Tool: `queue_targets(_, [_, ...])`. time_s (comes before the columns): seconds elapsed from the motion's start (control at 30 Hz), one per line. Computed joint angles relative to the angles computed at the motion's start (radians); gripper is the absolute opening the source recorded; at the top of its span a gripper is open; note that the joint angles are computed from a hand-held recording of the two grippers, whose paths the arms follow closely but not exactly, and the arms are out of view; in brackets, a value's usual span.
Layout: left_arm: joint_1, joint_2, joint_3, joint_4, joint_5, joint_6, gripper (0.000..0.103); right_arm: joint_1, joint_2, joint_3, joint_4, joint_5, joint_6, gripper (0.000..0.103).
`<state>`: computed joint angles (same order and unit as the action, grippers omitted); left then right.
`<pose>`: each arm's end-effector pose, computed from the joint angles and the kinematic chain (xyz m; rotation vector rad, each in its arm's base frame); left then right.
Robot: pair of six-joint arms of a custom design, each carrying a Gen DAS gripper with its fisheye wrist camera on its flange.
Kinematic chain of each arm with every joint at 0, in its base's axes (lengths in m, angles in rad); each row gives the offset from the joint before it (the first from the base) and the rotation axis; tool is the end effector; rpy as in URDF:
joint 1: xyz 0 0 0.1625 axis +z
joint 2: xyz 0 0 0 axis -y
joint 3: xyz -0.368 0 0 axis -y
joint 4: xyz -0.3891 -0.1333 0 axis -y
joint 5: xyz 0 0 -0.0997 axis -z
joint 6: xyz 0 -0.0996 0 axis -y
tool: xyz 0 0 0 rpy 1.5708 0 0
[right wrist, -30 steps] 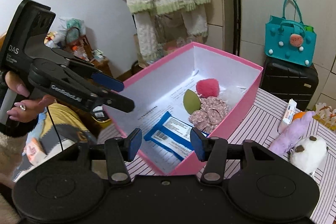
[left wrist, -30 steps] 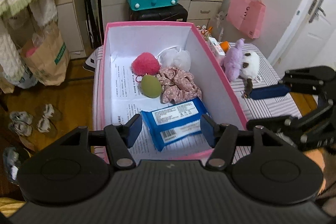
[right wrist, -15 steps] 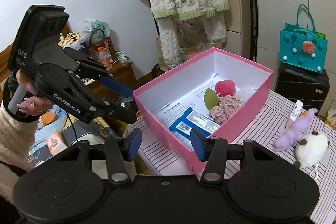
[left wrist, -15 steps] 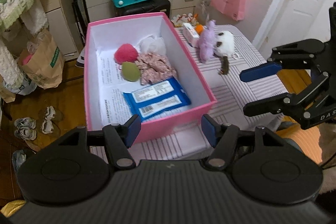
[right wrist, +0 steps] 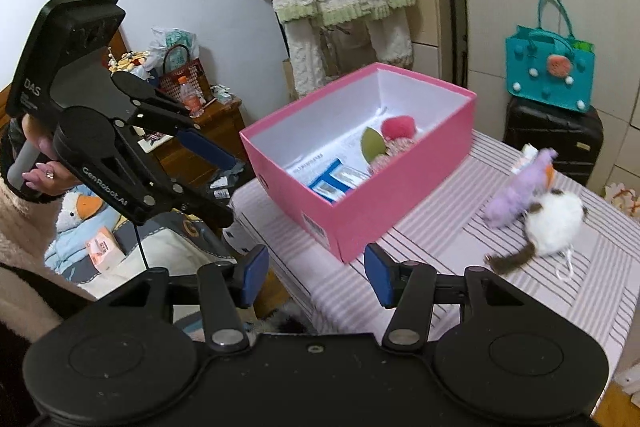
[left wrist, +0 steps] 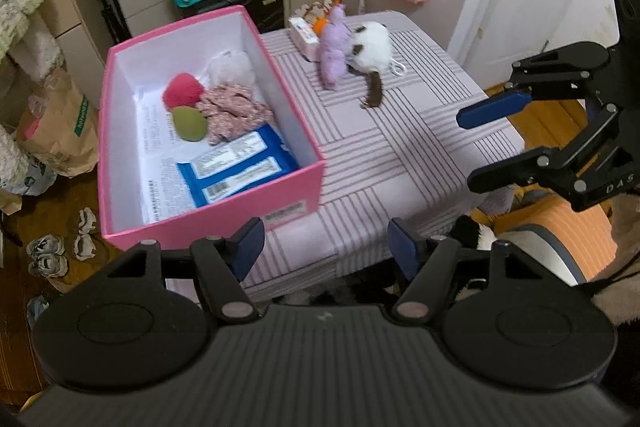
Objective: Organize soft objects
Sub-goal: 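Withdraw the open right tool from the box back over the table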
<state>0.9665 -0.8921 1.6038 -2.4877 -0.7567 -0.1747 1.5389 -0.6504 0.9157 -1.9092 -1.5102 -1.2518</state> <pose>-0.1928 -0.6412 0.1482 0.4059 2.3585 -0.6191 0.1145 -0.7791 0.1914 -1.7977 2.5663 -0.1486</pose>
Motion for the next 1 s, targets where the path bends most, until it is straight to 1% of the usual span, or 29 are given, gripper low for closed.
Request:
queue_targets(0.2, [-0.001,0.077,-0.075,0.050,-0.037,0.013,0.068,-0.029,0.010,-0.041,0.028,-0.020,-0.009,0.060])
queue_targets(0.4, [0.008,0.151,-0.175,0.120,-0.071,0.016,0.068,-0.057,0.045,-0.112,0.057,-0.030,-0.026,0.061])
queue_targets(0.5, [0.016,0.187,-0.224,0.131,-0.086,0.027,0.068,-0.073,0.065,-0.148,0.064,-0.025,-0.033,0.061])
queue_targets(0.57, [0.020,0.212,-0.249,0.115,-0.096,0.045,0.068,-0.082,0.087,-0.181,0.067,-0.019,-0.035,0.061])
queue_targets(0.63, [0.023,0.237,-0.259,0.053,-0.099,0.090,0.068,-0.093,0.103,-0.194,0.040,-0.011,-0.034,0.061])
queue_targets(0.7, [0.024,0.263,-0.245,-0.094,-0.082,0.165,0.069,-0.104,0.122,-0.211,0.015,-0.002,-0.027,0.061])
queue_targets(0.77, [0.028,0.289,-0.247,-0.195,-0.085,0.214,0.069,-0.116,0.134,-0.207,-0.047,0.015,-0.024,0.061])
queue_targets(0.87, [0.045,0.335,-0.267,-0.324,-0.116,0.261,0.069,-0.136,0.149,-0.185,-0.172,0.048,-0.022,0.061])
queue_targets(0.93, [0.054,0.371,-0.294,-0.385,-0.124,0.292,0.069,-0.147,0.164,-0.182,-0.230,0.071,-0.020,0.061])
queue_targets(1.0, [0.062,0.411,-0.321,-0.458,-0.131,0.330,0.069,-0.157,0.178,-0.181,-0.277,0.090,-0.038,0.061])
